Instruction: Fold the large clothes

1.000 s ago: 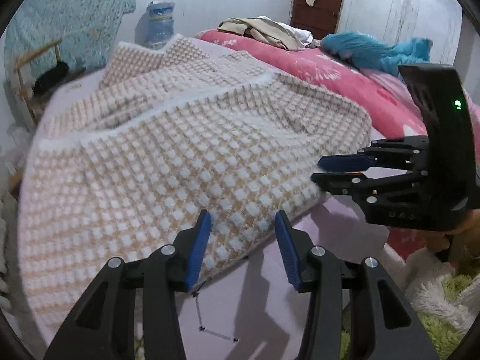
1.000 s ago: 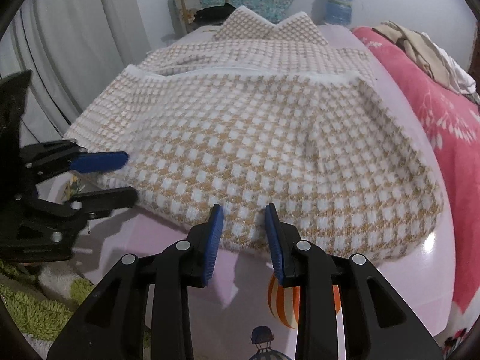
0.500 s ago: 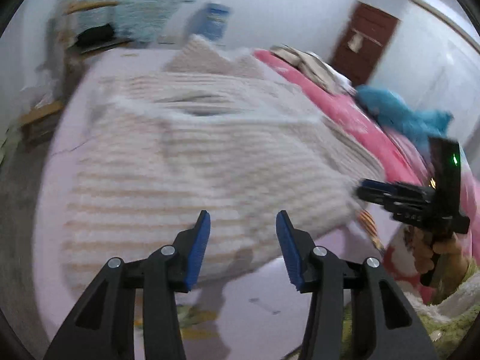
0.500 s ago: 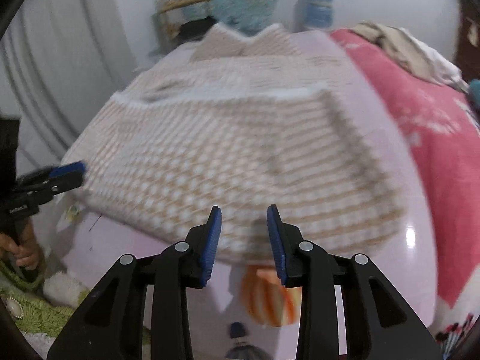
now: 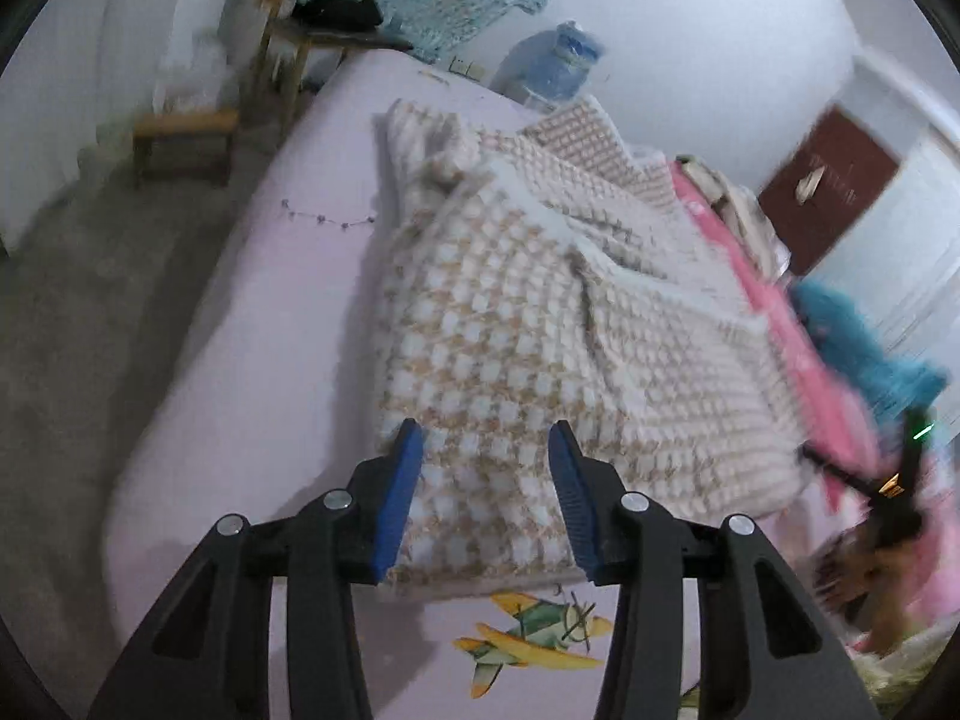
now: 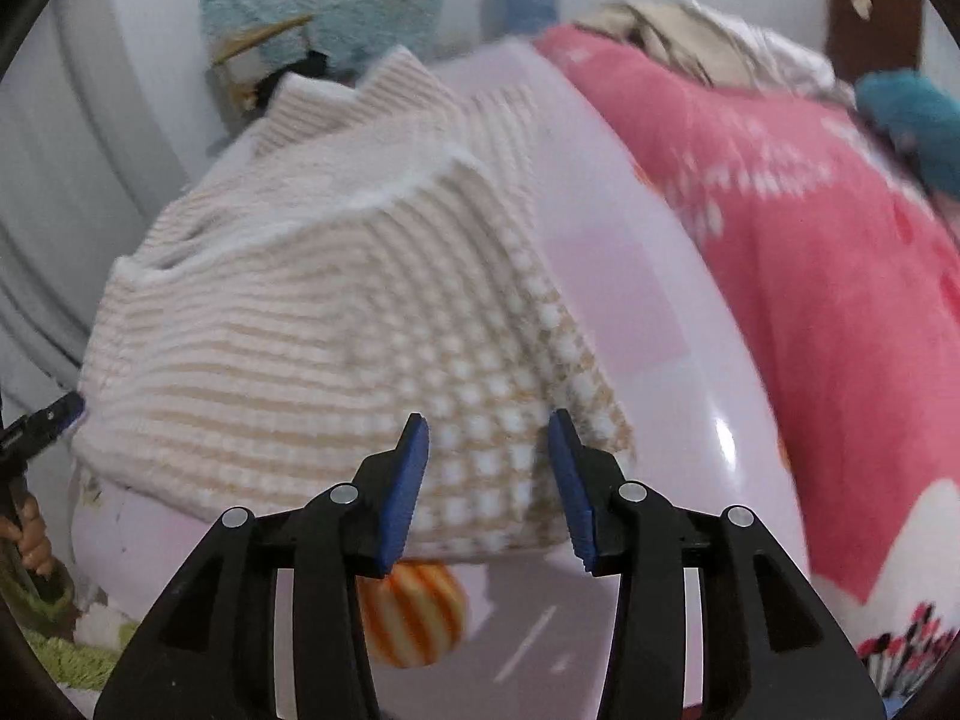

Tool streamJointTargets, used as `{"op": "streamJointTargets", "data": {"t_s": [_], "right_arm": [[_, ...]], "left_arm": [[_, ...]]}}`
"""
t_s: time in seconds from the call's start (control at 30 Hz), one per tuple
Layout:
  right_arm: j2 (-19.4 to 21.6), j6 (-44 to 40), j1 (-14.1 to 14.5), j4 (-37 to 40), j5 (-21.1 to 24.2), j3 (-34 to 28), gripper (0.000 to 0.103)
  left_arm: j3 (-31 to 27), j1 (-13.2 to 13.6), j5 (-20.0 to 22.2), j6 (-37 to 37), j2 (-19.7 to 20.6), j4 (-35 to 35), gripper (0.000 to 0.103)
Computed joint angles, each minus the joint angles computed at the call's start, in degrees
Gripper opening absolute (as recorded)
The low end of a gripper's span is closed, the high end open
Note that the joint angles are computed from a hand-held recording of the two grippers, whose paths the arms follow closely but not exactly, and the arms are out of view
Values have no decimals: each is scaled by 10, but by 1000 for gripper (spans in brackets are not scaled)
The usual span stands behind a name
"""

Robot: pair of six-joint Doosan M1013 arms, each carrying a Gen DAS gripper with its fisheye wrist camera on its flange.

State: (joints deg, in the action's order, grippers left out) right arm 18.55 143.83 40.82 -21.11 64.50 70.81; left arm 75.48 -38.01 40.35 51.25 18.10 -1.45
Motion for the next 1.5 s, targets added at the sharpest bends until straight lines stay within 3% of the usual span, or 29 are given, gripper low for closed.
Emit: {"op": "streamJointTargets", "data": {"t_s": [0.1,0.17,0.33,0.5,0.63,0.73,0.87,1.0,1.1,1.23,1.4,1.5], "right_arm": [[8,-7,0,-2,17,-16,41],[13,-11,1,-12,21,-34,49],[26,-42,3,-6,-40,-65,53],[69,-158,1,68,-79,-118,53],[113,-232,-6,134,-33,-158,47],[106,-229,-17,176,-56,-142,47],[110,-223,-17,158,-37,-162,46],[105,-222,-19,147,-65,-170,50],[112,-218,-19,120,-74,-188,57],[135,-213,-23,98,-53,-230,64],[155,-204,-32,99,-18,-263,70],[165,-201,-41,108,1,-283,78]], "left_arm": [[-17,8,14,-3,3,-31,43],[-29,6,6,-2,4,-18,43],[-77,-4,12,65,25,-9,43],[-182,-27,96,158,96,11,43],[-238,-32,181,166,145,17,43],[-245,-27,188,160,151,6,43],[-257,-25,193,152,152,18,43],[-285,-23,194,152,159,25,43],[-321,-22,200,154,173,37,50],[-374,-19,224,143,199,53,57],[-453,-16,284,126,242,89,69],[-499,-13,318,128,266,103,77]]}}
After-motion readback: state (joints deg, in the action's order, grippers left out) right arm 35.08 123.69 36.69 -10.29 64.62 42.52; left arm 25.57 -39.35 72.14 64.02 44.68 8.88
